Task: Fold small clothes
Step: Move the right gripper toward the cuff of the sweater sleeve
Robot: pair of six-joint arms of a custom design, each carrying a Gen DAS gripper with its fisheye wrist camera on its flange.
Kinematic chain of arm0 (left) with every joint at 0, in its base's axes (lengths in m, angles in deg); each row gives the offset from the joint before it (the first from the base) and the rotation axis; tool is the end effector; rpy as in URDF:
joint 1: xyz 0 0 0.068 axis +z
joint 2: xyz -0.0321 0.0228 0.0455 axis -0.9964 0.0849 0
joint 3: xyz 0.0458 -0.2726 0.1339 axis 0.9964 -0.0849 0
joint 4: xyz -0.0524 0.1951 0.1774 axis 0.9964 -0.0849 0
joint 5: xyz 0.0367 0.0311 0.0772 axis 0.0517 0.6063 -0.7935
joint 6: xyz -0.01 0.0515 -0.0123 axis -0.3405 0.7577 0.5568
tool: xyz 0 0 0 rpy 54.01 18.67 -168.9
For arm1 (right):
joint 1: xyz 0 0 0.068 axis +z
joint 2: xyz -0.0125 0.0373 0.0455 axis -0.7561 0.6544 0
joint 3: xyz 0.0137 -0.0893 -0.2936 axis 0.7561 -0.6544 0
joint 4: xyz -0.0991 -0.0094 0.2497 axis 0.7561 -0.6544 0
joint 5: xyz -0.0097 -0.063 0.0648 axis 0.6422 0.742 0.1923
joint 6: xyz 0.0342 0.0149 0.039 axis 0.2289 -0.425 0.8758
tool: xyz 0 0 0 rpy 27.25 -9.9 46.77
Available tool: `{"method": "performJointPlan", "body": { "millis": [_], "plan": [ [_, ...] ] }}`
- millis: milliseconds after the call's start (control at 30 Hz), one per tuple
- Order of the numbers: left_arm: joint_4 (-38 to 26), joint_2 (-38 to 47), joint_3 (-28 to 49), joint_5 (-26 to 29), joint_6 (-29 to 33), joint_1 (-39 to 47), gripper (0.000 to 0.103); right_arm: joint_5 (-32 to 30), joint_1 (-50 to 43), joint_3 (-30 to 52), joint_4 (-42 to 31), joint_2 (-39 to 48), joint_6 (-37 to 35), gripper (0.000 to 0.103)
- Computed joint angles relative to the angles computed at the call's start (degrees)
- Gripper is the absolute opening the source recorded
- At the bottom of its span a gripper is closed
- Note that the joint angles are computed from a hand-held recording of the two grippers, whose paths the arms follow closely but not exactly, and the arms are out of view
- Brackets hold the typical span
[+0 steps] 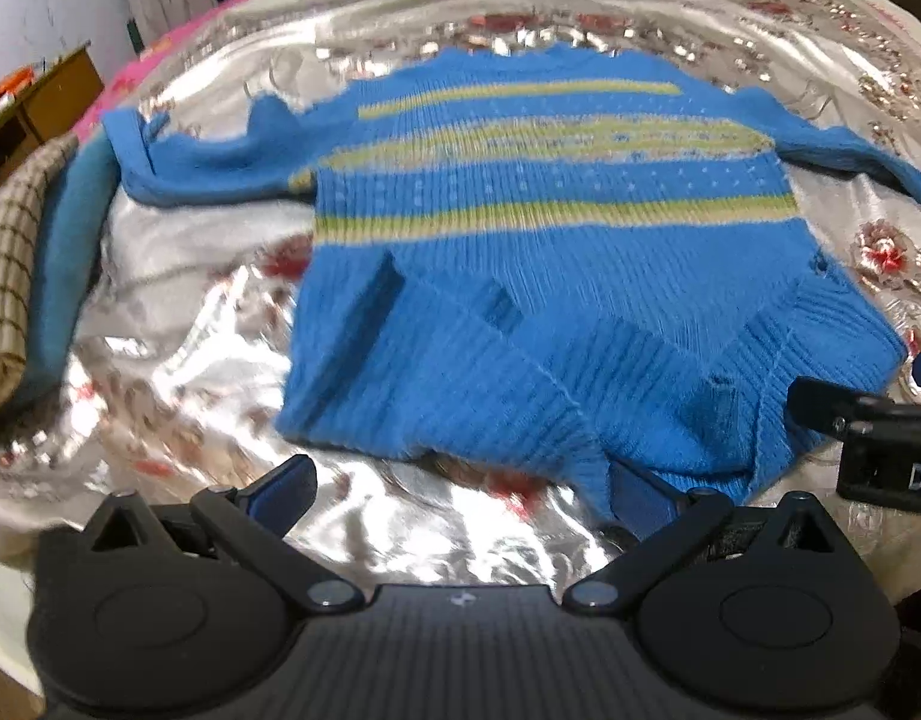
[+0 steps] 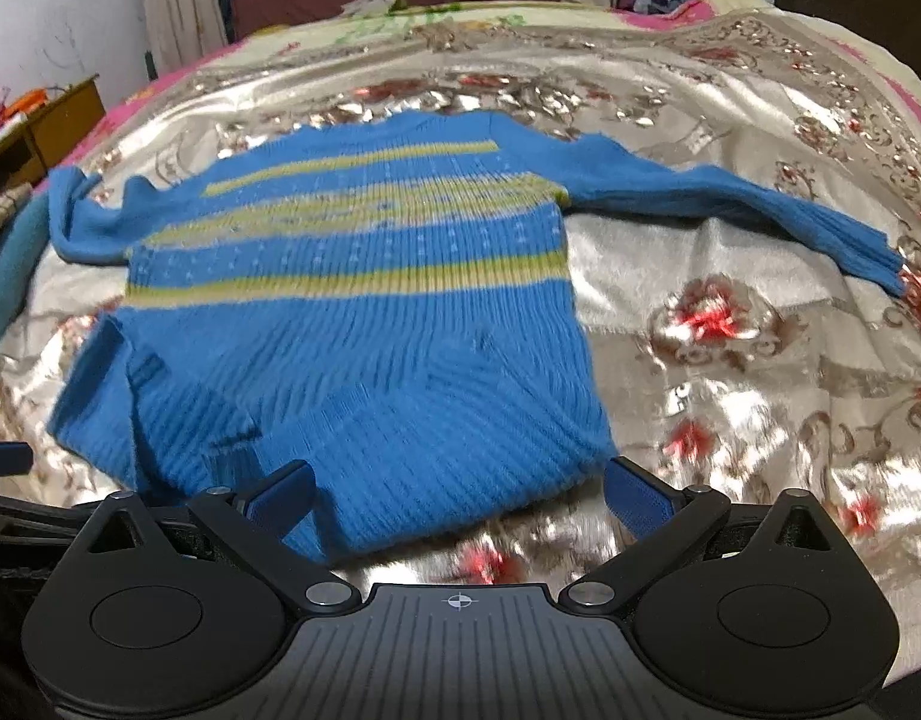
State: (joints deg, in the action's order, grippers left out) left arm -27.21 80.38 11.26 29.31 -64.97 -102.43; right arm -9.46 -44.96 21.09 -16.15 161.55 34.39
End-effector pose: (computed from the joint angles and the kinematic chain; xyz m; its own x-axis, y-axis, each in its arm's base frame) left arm 0.3784 -0.1215 0.1919 -0.6549 0.5529 -0.5151 0.5971 0.7964 0.0957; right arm 0.2583 0.0081 0.1748 -0.6467 0.4571 -0.6107 0.5174 0.8511 0.0891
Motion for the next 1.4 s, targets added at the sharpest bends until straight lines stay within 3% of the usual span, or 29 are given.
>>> {"method": "performJointPlan", "body": {
  "millis": [300,533,633,800,967,1133,1267,1400],
  "plan": [
    [-1.6,1.5,7.1,7.6,-0.9,4.5,0.103,-5.8,-3.2,2.3,3.6,1.2,-7.6,0.098],
    [-3.1,8.3,16.5,8.6,0.1,4.3,0.103,-11.1,-9.2,6.4,3.6,5.4,-14.8,0.096],
    [-4.0,11.1,20.1,8.1,1.2,3.8,0.097,-14.0,-12.2,8.1,2.9,7.8,-16.4,0.093],
    [-7.4,16.7,28.3,9.2,1.7,4.0,0.092,-21.1,-16.8,10.9,0.3,11.0,-17.7,0.079],
    [-16.5,22.8,38.1,12.7,3.8,4.5,0.080,-28.6,-20.0,14.6,-3.4,13.7,-21.4,0.075],
    [-24.9,24.8,40.8,16.4,9.0,5.8,0.075,-42.3,-24.3,17.7,-11.3,14.8,-29.1,0.075],
    [-34.2,23.8,40.6,19.1,18.9,7.3,0.074,-47.5,-25.8,20.1,-22.8,13.4,-38.6,0.075],
    [-52.0,24.9,44.8,17.5,31.7,9.6,0.074,-47.9,-26.3,23.2,-40.1,11.1,-50.0,0.074]
  ]
}}
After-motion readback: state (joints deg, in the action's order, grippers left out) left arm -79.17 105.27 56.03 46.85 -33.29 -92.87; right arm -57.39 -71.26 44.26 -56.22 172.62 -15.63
